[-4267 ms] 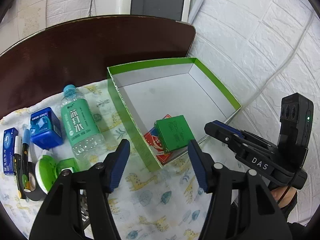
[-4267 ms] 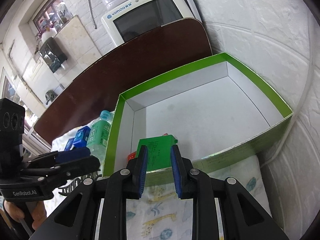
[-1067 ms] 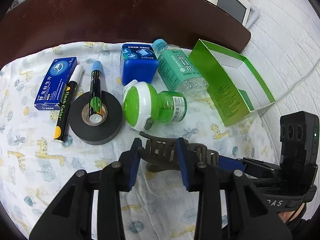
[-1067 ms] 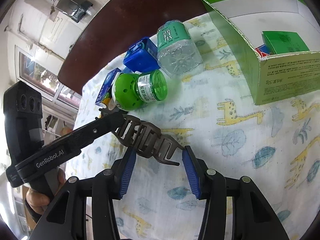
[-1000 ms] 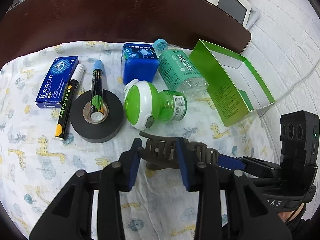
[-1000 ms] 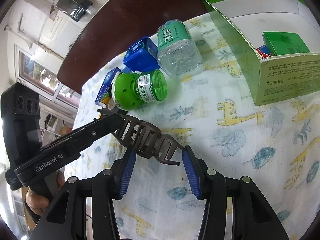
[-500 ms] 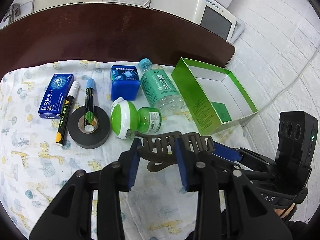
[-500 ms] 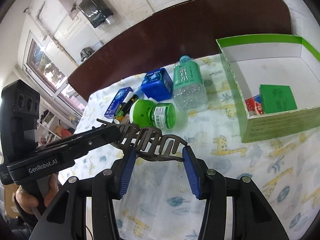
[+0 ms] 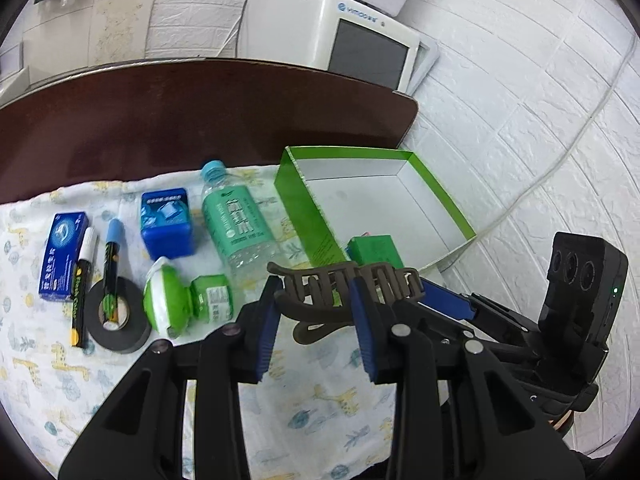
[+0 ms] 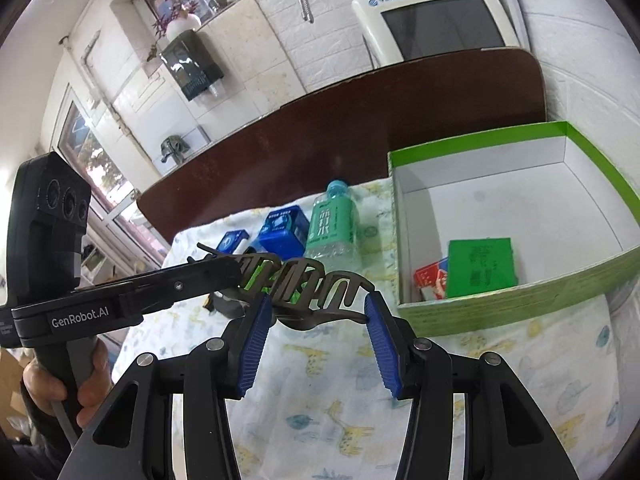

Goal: Organize rigid objects
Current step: 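Carry the claw clip into the green-rimmed box and open the left tool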

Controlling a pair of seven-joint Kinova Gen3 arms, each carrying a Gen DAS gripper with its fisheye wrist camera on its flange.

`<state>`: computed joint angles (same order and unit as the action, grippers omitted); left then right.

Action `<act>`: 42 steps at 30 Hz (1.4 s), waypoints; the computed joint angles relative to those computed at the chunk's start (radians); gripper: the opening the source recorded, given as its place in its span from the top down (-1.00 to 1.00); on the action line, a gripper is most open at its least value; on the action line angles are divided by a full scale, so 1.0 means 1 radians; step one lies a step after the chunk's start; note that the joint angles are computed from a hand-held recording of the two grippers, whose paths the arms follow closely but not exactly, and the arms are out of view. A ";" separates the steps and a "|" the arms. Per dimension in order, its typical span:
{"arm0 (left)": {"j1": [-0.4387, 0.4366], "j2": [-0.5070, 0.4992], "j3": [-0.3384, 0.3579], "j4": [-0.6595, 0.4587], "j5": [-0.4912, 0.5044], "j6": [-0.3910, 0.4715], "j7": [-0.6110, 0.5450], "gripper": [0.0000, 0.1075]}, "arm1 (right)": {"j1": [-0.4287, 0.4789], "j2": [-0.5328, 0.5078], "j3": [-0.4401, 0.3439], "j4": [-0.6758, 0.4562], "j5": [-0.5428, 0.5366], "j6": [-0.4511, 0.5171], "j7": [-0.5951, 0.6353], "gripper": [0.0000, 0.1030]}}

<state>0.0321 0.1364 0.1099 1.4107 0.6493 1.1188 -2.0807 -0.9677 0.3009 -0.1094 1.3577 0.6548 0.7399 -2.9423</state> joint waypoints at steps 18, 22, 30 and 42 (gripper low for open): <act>0.244 0.246 0.096 -0.362 -0.253 0.053 0.210 0.39 | 0.170 -0.162 -0.045 0.270 0.199 -0.073 -0.316 0.01; 0.282 0.304 0.094 -0.441 -0.301 0.076 0.249 0.39 | 0.212 -0.158 -0.046 0.285 0.205 -0.099 -0.321 0.01; 0.341 0.408 0.082 -0.578 -0.385 0.125 0.302 0.39 | 0.231 -0.098 -0.016 0.233 0.200 -0.047 -0.276 0.01; 0.339 0.459 0.079 -0.609 -0.396 0.147 0.266 0.35 | 0.210 -0.045 0.026 0.190 0.152 0.001 -0.218 0.01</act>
<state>0.3708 0.5951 0.1889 0.8021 0.2529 1.2656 -1.8151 -0.7573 0.2559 -0.0835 1.5474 0.8068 0.7407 -3.1598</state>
